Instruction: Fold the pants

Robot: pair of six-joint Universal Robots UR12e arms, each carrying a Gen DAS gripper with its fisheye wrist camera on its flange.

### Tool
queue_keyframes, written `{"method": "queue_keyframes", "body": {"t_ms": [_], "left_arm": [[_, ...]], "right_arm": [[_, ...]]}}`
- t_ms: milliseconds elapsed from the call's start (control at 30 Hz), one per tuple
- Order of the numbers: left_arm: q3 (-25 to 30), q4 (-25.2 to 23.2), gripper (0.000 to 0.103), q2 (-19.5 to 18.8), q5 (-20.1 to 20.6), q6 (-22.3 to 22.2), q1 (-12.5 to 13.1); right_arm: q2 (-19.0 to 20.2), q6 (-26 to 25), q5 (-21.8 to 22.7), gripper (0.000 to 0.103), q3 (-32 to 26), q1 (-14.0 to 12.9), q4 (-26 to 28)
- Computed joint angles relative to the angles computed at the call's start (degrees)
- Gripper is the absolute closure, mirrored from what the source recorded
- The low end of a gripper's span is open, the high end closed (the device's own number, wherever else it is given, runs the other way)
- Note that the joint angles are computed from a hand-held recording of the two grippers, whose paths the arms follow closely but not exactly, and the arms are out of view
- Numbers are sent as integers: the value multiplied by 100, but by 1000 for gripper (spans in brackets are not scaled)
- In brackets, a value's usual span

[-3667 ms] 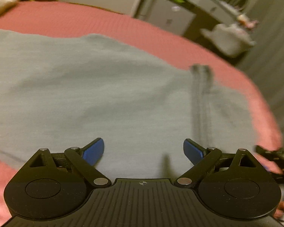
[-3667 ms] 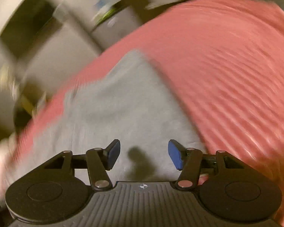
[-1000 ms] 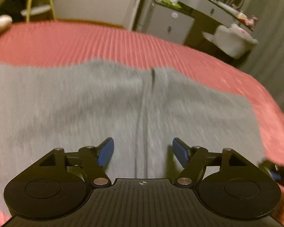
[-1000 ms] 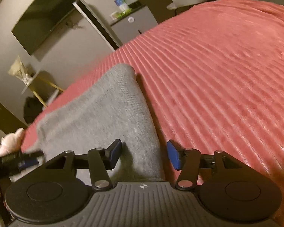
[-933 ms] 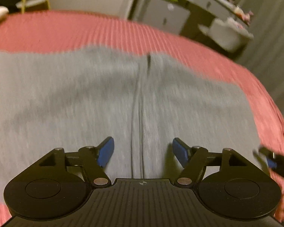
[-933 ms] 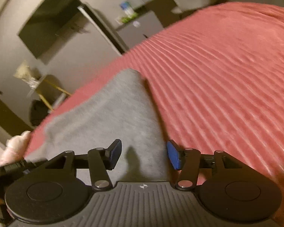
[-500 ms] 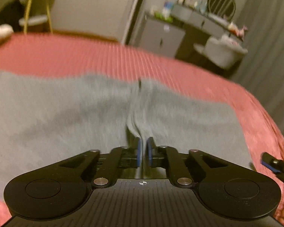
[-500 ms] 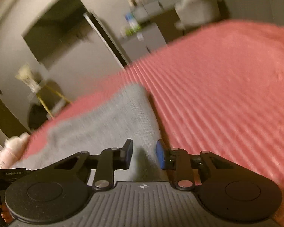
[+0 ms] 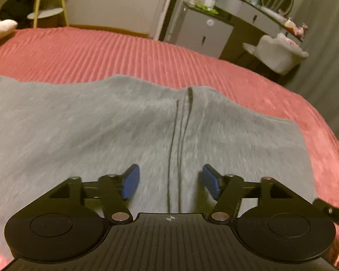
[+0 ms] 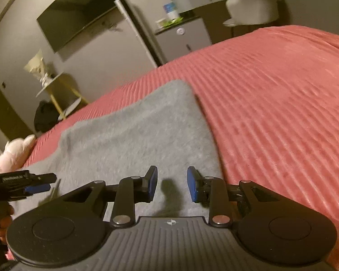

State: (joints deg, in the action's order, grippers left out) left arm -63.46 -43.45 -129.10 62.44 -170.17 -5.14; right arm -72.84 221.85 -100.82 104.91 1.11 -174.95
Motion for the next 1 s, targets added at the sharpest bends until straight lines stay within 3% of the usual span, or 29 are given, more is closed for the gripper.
{"method": "queue_keyframes", "body": {"t_ms": [100, 200, 333, 467, 533, 567, 633, 667, 733, 767, 900, 1000], "left_arm": [[287, -237, 41, -193, -65, -65, -73], [291, -110, 73, -217, 1, 53, -143], [191, 77, 87, -111, 100, 133, -157], [24, 511, 87, 7, -23, 193, -116], [2, 600, 87, -4, 175, 303, -155], [66, 402, 87, -44, 374, 387, -197], [100, 181, 80, -93, 747, 425, -274], [-27, 421, 77, -55, 811, 508, -289], [-254, 898, 55, 43, 1242, 741, -362], [-321, 1005, 53, 84, 1357, 786, -373], [-433, 890, 50, 235, 1368, 631, -272], [-572, 889, 43, 376, 1470, 717, -207]], "right_arm": [[1, 20, 7, 75, 9, -23, 80], [118, -163, -168, 75, -153, 43, 196], [168, -303, -322, 75, -161, 75, 26], [174, -417, -349, 75, -17, 87, -699], [165, -397, -308, 75, -74, 72, -345], [155, -357, -276, 75, -145, 59, 39], [156, -373, -208, 75, -170, 41, 184], [155, -406, -226, 75, -180, 48, 208], [157, -448, -247, 75, -188, 54, 233], [156, -440, -243, 75, -192, 53, 236], [160, -420, -262, 74, -219, 67, 295], [179, -479, -276, 66, -267, 94, 361]]}}
